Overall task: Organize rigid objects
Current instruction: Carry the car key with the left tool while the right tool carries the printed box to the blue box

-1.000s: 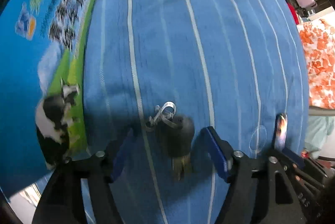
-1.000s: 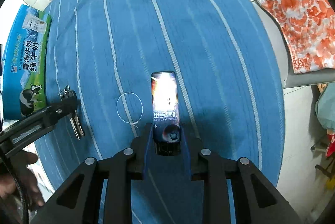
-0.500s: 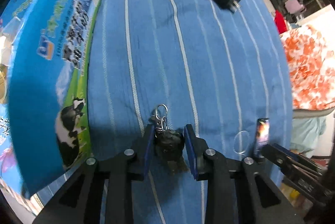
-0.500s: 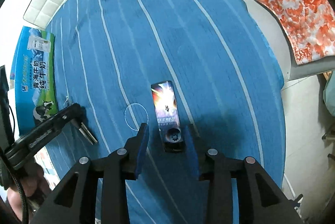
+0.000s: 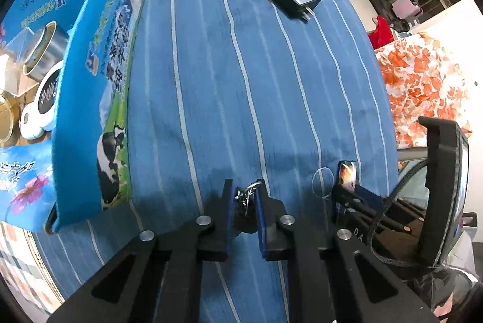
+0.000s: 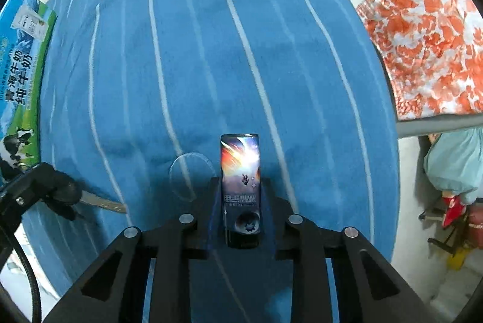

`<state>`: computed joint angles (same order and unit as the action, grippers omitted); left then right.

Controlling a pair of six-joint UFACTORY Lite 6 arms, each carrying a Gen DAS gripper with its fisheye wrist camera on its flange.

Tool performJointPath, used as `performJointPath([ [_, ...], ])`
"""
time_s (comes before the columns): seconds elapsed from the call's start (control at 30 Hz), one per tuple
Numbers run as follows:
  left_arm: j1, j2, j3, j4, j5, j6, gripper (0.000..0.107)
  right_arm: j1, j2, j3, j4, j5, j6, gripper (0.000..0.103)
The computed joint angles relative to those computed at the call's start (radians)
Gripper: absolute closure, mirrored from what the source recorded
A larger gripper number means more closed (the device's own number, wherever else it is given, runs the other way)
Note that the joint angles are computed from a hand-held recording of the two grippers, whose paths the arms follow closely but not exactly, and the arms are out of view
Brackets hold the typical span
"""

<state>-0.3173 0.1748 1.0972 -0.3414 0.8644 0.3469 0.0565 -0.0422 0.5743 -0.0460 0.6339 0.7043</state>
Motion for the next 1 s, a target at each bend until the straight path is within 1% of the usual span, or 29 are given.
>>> performJointPath([
  [0.13,0.020,-0.050,-0.011,-0.021,0.030,0.035,0.097,0.064,-0.134,-0.033,0.004,0.046,0.068,0.076],
  [0.27,0.043,-0.105,0.011,-0.068,0.086,0.082,0.097,0.143,-0.267,-0.004,-0.022,0.143,0.148,0.076],
  [0.43,0.120,-0.162,0.124,-0.141,0.223,0.155,0.097,0.213,-0.330,0.123,-0.064,0.261,0.207,0.076],
  [0.53,0.203,-0.155,0.272,-0.193,0.330,0.191,0.097,0.255,-0.333,0.250,-0.086,0.333,0.234,0.076],
  [0.63,0.301,-0.111,0.428,-0.233,0.423,0.222,0.097,0.330,-0.247,0.459,-0.125,0.401,0.285,0.076],
  [0.7,0.394,-0.050,0.563,-0.257,0.487,0.248,0.097,0.345,-0.177,0.568,-0.133,0.409,0.279,0.076],
  [0.77,0.471,0.016,0.676,-0.267,0.529,0.267,0.097,0.391,-0.060,0.728,-0.141,0.421,0.282,0.076],
  [0.8,0.518,0.061,0.743,-0.267,0.548,0.280,0.097,0.421,-0.001,0.799,-0.153,0.427,0.301,0.076],
  [0.83,0.542,0.084,0.768,-0.266,0.551,0.289,0.097,0.438,0.065,0.873,-0.155,0.425,0.300,0.076],
  [0.93,0.649,0.231,0.943,-0.239,0.583,0.314,0.097,0.476,0.261,1.071,-0.139,0.410,0.280,0.076],
  [0.97,0.688,0.314,1.039,-0.224,0.598,0.313,0.097,0.488,0.341,1.155,-0.131,0.413,0.269,0.076],
  [1.0,0.715,0.364,1.094,-0.208,0.597,0.318,0.097,0.496,0.400,1.212,-0.126,0.411,0.262,0.076],
])
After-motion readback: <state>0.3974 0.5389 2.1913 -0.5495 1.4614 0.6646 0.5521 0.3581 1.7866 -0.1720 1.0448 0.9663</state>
